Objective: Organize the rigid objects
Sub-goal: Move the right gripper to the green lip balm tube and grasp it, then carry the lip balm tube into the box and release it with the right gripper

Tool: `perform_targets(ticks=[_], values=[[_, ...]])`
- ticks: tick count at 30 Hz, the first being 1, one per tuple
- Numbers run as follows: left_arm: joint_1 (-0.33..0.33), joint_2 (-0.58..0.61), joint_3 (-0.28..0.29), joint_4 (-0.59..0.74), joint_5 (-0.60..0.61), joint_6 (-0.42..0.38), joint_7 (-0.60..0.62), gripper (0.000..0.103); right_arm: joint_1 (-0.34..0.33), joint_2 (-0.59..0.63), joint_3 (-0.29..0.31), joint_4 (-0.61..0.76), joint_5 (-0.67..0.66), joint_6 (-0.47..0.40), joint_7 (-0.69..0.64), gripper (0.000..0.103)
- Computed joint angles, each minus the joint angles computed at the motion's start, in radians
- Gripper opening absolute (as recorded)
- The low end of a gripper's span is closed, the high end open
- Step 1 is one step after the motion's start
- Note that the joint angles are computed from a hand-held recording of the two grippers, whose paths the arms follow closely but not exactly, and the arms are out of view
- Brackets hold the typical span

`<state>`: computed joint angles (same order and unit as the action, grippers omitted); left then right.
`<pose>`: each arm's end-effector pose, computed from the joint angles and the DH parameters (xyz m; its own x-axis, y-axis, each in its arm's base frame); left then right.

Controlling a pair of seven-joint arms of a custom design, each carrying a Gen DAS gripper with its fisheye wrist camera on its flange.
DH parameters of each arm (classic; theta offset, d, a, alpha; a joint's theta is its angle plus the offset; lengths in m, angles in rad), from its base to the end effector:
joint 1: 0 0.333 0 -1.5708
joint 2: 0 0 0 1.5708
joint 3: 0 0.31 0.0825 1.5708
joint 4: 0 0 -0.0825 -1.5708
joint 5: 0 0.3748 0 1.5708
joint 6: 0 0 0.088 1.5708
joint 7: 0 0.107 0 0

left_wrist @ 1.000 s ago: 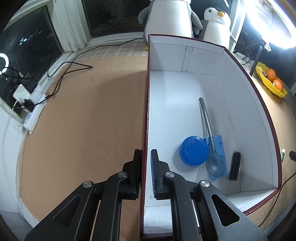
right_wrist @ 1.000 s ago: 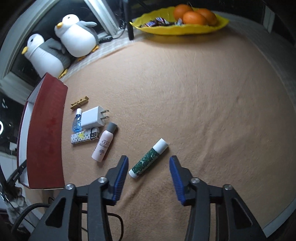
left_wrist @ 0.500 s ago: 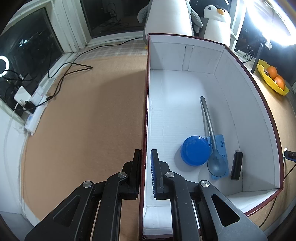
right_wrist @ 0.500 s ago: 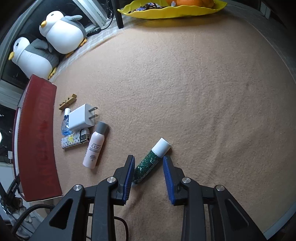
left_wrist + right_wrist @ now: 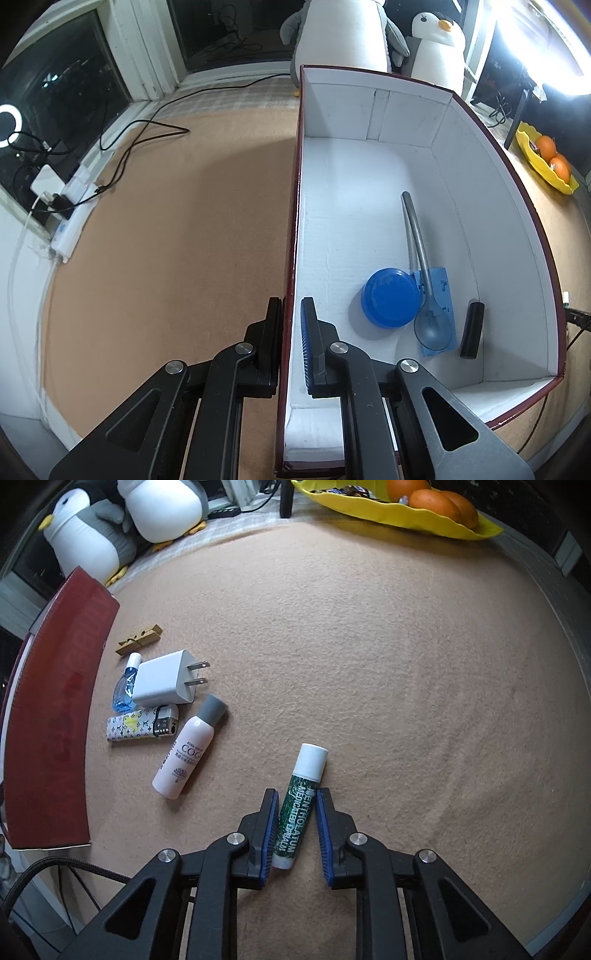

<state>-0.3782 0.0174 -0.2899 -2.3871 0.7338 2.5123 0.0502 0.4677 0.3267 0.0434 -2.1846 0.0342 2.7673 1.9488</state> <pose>0.3878 -0.3130 0.3215 0.2810 -0.9583 -0.0513 -0.8656 -0.2300 -0.4448 0.5045 0.2808 0.2649 0.1119 -0.9858 -0.1249 -0.9715 -0.0821 -0.2223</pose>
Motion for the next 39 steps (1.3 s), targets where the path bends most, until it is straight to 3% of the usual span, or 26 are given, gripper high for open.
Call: perform_targets(ticks=[11, 26, 39], values=[[-0.003, -0.019, -0.005, -0.014, 0.019, 0.002, -0.054, 0.009, 0.003, 0.020, 0.011, 0.015, 0.030, 0.034, -0.022, 0.014], [0.007, -0.036, -0.005, -0.050, 0.044, 0.050, -0.099, 0.009, 0.012, -0.126, 0.038, -0.072, 0.032, 0.110, -0.059, 0.014], [0.027, -0.064, -0.006, -0.102, 0.077, 0.137, -0.141, 0.009, 0.084, -0.092, 0.120, 0.089, 0.077, 0.123, -0.150, 0.014]])
